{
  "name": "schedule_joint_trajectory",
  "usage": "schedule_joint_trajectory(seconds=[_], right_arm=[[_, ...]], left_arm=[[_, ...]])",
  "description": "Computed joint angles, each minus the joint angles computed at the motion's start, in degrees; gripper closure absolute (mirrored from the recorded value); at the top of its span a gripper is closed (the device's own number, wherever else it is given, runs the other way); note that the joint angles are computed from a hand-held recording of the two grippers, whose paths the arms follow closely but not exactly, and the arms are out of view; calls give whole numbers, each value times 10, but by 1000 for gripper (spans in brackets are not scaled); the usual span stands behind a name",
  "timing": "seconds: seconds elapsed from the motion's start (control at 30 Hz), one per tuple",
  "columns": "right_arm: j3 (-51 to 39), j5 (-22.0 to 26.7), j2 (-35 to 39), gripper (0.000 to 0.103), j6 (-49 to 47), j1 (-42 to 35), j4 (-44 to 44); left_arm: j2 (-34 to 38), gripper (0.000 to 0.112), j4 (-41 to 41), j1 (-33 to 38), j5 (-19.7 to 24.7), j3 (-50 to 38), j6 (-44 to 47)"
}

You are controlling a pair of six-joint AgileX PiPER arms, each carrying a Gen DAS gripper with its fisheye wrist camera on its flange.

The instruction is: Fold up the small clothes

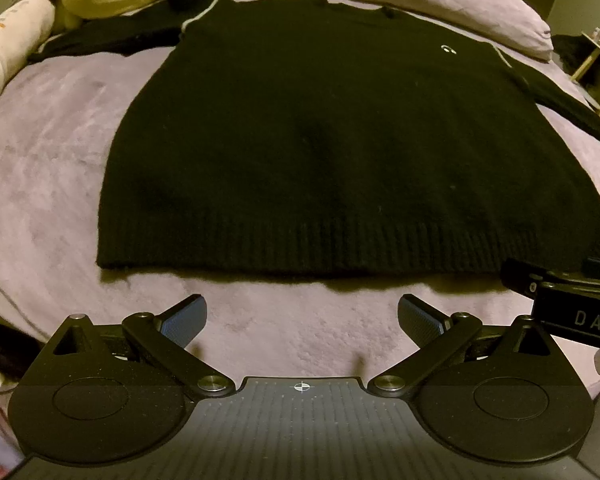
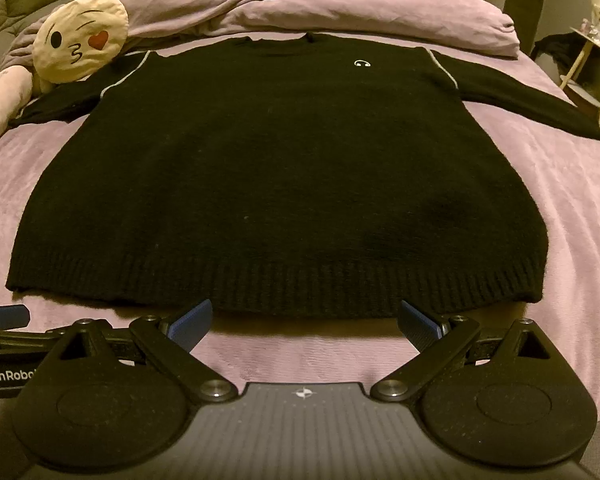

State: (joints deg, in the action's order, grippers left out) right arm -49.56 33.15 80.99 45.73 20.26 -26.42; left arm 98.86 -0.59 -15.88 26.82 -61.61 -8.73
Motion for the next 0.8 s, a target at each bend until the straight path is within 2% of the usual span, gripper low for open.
schedule_joint_trajectory(seconds=[0.8], right_arm=[[5, -25, 7, 4, -41, -30, 35]], left_arm=[[19, 9, 8, -7, 11, -21, -19]])
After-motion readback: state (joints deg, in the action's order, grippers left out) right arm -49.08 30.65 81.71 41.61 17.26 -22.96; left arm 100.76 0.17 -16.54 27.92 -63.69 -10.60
